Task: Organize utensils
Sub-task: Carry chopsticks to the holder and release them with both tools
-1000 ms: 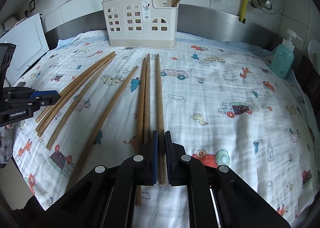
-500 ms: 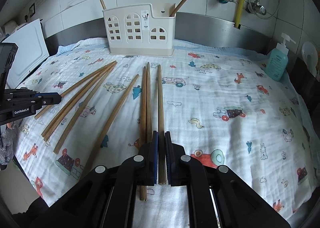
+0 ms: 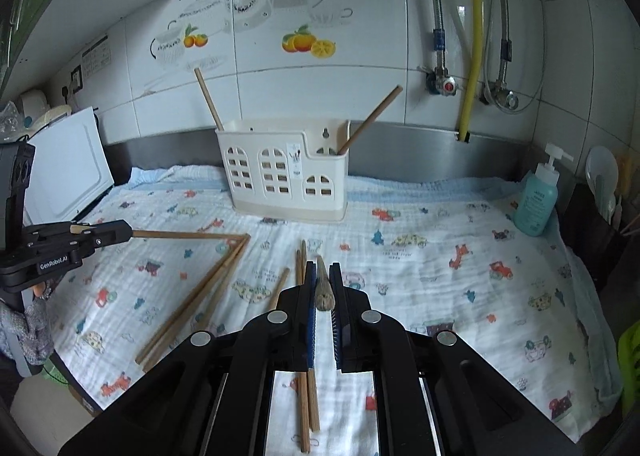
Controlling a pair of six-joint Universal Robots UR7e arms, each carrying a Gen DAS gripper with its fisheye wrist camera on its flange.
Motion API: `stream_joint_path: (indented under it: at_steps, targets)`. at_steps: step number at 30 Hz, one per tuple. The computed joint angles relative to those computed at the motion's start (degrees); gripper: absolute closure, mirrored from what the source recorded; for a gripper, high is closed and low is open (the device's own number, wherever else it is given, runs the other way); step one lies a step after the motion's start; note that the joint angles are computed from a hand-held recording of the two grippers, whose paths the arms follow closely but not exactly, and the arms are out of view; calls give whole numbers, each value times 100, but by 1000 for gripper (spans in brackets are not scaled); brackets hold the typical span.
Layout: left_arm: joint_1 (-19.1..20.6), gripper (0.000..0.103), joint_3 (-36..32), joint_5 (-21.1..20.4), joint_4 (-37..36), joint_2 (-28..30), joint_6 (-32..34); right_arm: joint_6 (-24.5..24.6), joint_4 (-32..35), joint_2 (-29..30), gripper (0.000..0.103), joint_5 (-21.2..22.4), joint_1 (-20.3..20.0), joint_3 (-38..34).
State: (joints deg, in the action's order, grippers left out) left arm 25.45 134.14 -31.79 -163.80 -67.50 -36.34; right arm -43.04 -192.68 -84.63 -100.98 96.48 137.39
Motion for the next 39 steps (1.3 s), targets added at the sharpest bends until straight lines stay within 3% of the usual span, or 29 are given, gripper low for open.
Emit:
stream_joint_path:
  at_steps: [14,23,32,39]
  targets:
    - [270,98,-576,-248,-551,-3,1088,349,1090,334,97,62,687,-1477]
    - [371,98,-1168,-219,-414,33,1823,252,1436,1030,97,-404,1209,-2728]
    - [349,98,-1850,-34,-1043,181,2910,510,2274,1637,97,-791,1207,-3428]
    - [484,98,-2784,288,-1756,675,4075,513,2229,1904,97,-1013,1121,-3496]
